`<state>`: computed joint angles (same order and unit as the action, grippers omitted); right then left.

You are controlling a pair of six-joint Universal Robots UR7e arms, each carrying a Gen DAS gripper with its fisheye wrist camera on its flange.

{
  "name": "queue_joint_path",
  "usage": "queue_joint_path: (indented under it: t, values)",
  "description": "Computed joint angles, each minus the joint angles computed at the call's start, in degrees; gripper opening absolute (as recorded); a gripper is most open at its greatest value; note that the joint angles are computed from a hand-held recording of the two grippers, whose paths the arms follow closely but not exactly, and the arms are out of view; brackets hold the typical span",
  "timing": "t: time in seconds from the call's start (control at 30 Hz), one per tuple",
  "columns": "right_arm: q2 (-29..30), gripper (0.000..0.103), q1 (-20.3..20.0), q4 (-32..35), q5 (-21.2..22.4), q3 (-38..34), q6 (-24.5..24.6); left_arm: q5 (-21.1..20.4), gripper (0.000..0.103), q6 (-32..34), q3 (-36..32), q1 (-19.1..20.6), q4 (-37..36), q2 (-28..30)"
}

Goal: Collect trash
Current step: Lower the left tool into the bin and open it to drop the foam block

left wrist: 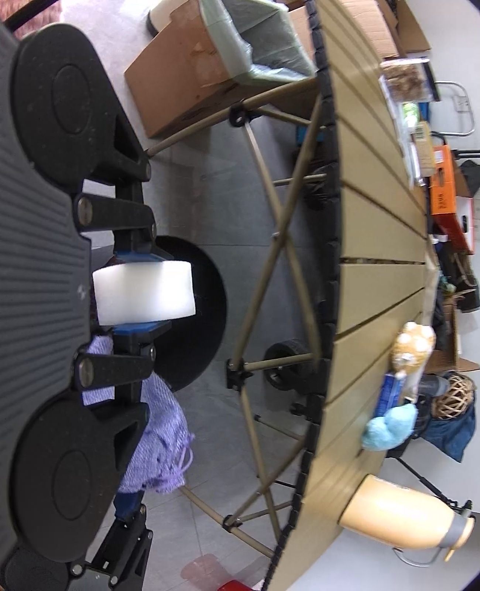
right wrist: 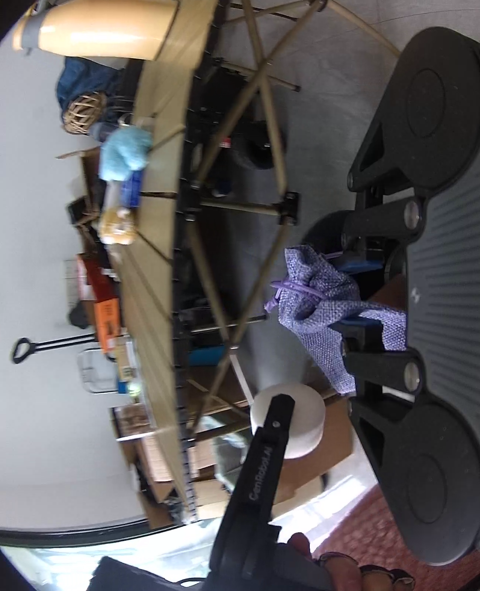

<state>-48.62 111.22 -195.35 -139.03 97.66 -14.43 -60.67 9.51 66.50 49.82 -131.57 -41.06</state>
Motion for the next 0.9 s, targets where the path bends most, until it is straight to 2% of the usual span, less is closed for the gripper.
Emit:
queue_joint_path:
  t: [0.27,0.43,0.63,0.9]
  values:
    - [-0.9,0.022,-1.3,10.4,-2.1,0.3,8.2,1.1,0.03,-0.9,-0.5,0.4,1.2,2.3]
    - [-2.0,0.022,-2.2,14.6,-3.0,1.5,13.1,1.1,0.03,-1.3,-1.7,0.7,2.9,4.1]
    - [-3.6,0.022,-3.5,20.6,-3.1,2.4,19.4,0.3,0.03,-0.7,-2.1,1.8,4.1,5.0]
    - [-4.9,0.022,-4.9,26.5,-2.2,2.9,24.9,2.2,0.03,-2.7,-3.9,2.6,7.2,5.9]
